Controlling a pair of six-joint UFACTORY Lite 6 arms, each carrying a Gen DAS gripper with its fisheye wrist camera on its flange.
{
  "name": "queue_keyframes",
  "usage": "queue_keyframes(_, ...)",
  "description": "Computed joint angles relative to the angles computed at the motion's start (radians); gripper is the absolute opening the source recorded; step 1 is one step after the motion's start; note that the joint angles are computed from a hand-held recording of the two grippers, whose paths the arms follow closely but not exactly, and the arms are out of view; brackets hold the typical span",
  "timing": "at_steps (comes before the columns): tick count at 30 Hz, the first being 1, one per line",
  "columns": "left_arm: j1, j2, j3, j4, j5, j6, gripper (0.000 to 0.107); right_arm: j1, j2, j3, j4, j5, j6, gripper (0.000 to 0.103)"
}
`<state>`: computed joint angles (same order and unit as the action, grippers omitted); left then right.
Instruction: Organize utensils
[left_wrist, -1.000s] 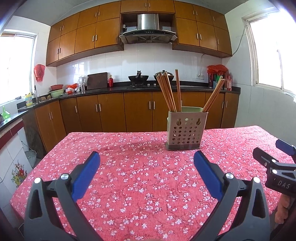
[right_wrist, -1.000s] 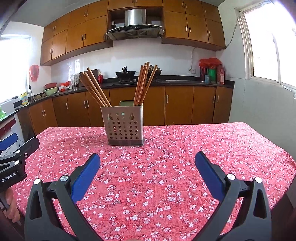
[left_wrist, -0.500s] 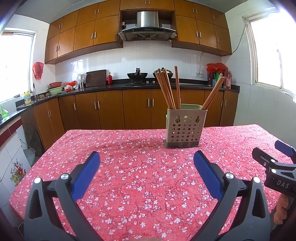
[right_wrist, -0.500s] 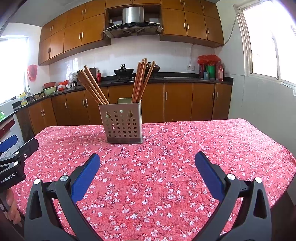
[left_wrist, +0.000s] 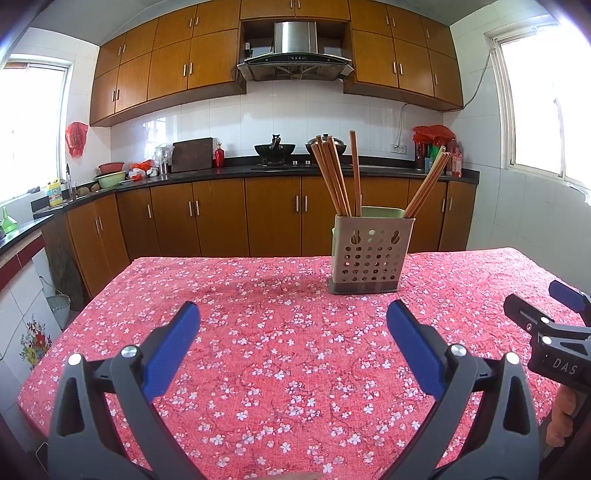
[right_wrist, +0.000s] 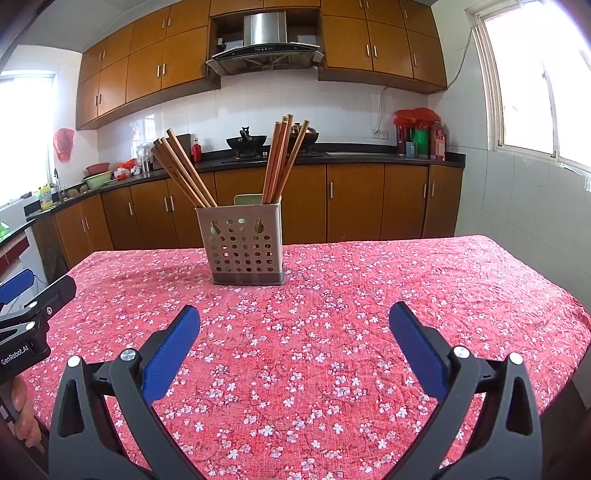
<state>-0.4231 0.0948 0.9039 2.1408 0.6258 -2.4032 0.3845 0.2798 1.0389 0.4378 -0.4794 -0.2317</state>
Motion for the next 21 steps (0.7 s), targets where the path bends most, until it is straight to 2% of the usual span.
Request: queue_keyframes(21,0.001,0.004,-0.004,0.009,0.004,-0.013,0.099,-0.003,-0.003,-0.001,-0.004,0.002,0.000,0.101)
